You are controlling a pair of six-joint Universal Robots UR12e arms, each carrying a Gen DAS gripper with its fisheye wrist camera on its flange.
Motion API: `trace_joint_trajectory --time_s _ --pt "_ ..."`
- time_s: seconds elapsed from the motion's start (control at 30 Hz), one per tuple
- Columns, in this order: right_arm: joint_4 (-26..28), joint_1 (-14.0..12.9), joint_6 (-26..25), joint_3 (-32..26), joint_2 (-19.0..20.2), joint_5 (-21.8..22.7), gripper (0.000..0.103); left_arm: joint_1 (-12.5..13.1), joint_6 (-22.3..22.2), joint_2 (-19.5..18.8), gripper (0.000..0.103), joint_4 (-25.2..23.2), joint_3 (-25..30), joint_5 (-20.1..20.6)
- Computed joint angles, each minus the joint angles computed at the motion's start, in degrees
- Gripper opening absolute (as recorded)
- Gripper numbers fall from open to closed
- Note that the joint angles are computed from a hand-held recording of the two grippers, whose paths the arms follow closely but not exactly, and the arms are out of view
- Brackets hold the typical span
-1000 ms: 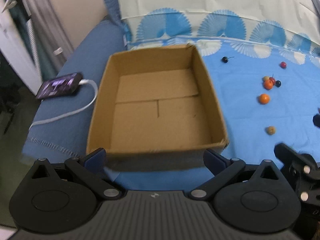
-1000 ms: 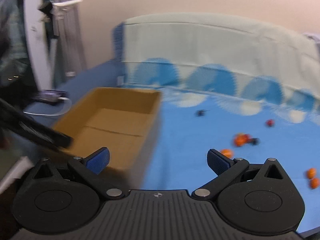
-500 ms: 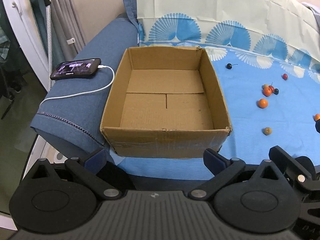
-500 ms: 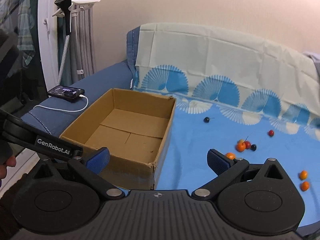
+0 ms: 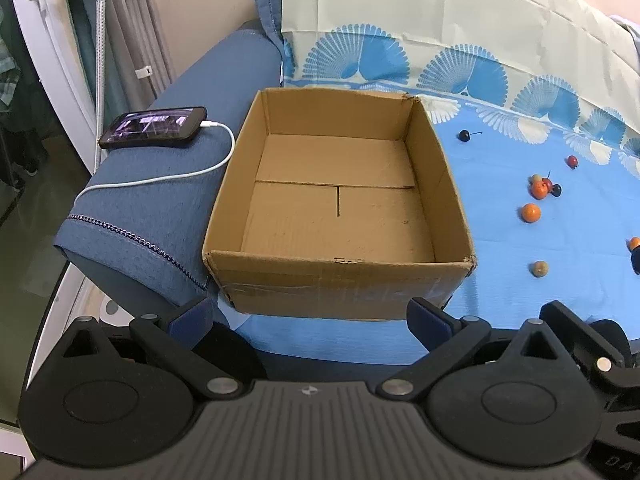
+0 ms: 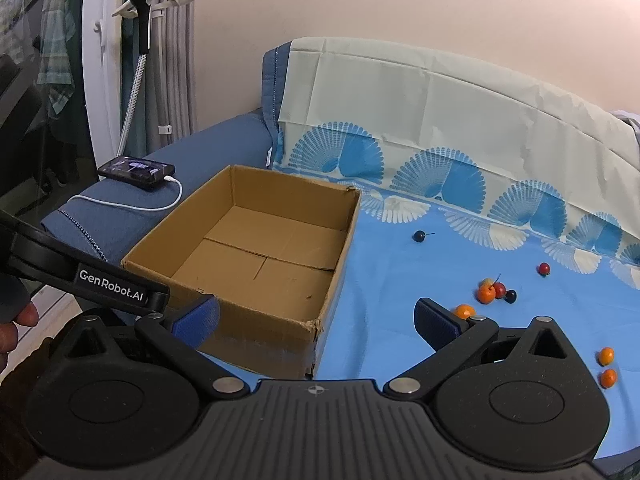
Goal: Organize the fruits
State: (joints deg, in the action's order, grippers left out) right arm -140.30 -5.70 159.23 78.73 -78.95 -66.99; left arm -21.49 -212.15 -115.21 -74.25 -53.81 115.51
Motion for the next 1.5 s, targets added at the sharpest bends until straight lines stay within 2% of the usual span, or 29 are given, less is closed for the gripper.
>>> trace_joint_trajectory --time_s 1.1,1.5 --pt "1.7 -0.3 -0.1 -0.4 0.4 1.8 0.103 -0.1 0.3 -0.8 0.103 -0.8 1.2 0.8" --pt "2.2 -1.2 3.5 -1.0 1.4 2.8 0.103 -0.3 1.8 -2.1 0.103 -2.1 3.0 0.7"
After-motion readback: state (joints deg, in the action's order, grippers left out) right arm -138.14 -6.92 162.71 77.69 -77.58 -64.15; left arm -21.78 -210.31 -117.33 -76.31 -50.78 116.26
